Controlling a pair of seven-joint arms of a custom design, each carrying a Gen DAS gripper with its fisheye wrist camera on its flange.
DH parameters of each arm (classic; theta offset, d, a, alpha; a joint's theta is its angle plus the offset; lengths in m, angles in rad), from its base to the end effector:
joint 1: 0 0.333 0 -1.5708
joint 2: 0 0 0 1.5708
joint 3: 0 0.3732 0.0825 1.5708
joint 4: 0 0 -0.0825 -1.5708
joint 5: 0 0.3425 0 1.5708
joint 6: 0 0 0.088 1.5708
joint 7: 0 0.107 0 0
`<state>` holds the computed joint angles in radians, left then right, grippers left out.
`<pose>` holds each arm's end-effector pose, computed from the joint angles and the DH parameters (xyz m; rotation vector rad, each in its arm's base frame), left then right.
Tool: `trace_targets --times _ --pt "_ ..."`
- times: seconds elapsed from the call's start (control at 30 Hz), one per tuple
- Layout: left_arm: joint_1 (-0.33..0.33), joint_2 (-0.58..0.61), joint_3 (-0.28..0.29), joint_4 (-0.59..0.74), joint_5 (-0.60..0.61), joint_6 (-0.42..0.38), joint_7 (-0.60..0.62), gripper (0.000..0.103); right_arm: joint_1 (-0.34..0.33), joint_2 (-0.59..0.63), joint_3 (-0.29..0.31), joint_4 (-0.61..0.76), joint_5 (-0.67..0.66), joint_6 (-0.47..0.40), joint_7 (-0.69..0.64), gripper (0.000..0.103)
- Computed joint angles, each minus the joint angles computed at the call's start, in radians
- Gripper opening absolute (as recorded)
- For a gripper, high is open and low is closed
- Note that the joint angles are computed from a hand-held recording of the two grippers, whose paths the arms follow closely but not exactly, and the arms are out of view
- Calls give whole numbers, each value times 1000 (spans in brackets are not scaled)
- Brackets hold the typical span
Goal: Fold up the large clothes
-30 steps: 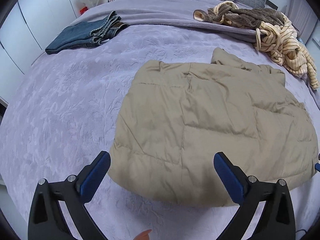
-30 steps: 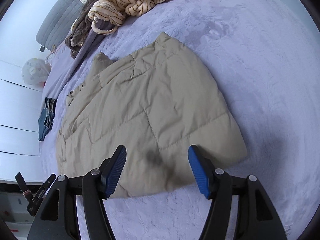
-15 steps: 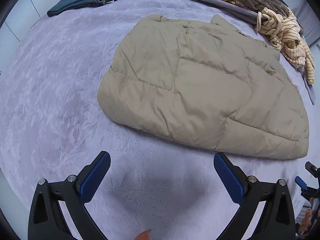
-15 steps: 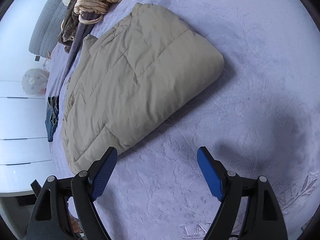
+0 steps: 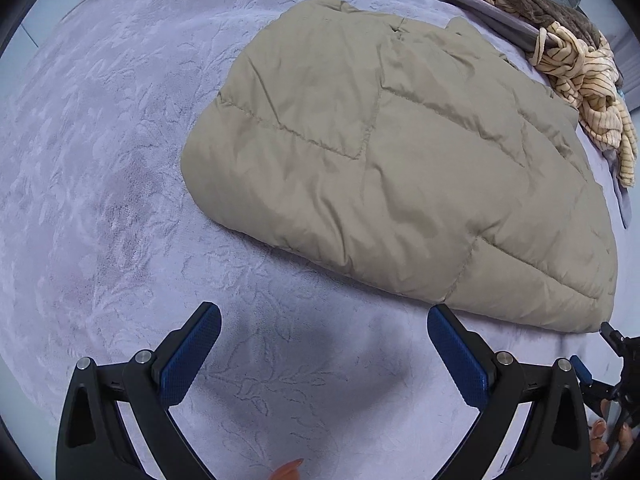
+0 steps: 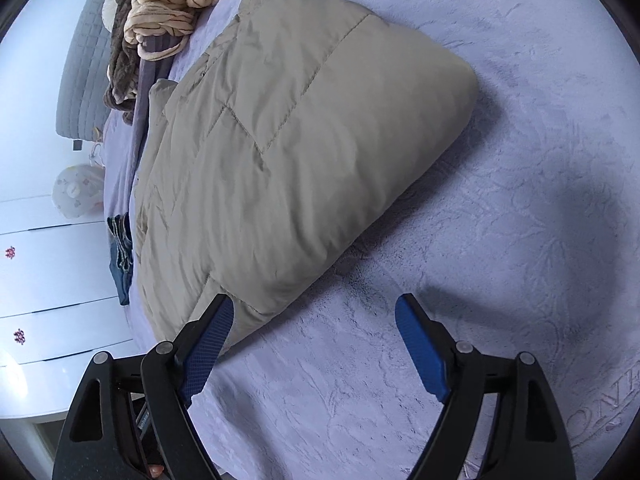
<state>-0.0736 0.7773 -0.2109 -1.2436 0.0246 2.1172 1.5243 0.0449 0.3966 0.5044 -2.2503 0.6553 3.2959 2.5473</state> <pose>0.7447 -0.1627 0.3763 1.9815 -2.3800 0.2515 0.5299 0.2221 0.3543 -0.4552 2.4731 0.3546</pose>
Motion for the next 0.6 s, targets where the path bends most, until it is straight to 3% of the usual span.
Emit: trace_targets --times 0.1,0.2,0.33,0.53,0.57,0.6 --pt "2 20 -1 28 -9 -16 -9 103 -122 63 141 -17 -39 145 25 86" --pt "-4 51 1 75 -9 -40 -16 103 -159 112 181 -25 -98 244 89 88" --pt "-8 94 -4 144 -22 -69 -26 103 -159 150 173 -28 -152 321 165 88" --pt "-12 165 -5 264 -43 -122 -53 103 -100 180 93 2 -201 397 244 88" --pt "-15 183 -4 297 -44 -134 -55 103 -95 183 84 5 -213 408 259 90" --pt "-15 201 -5 330 -46 -147 -53 103 -92 189 76 11 -228 414 275 103"
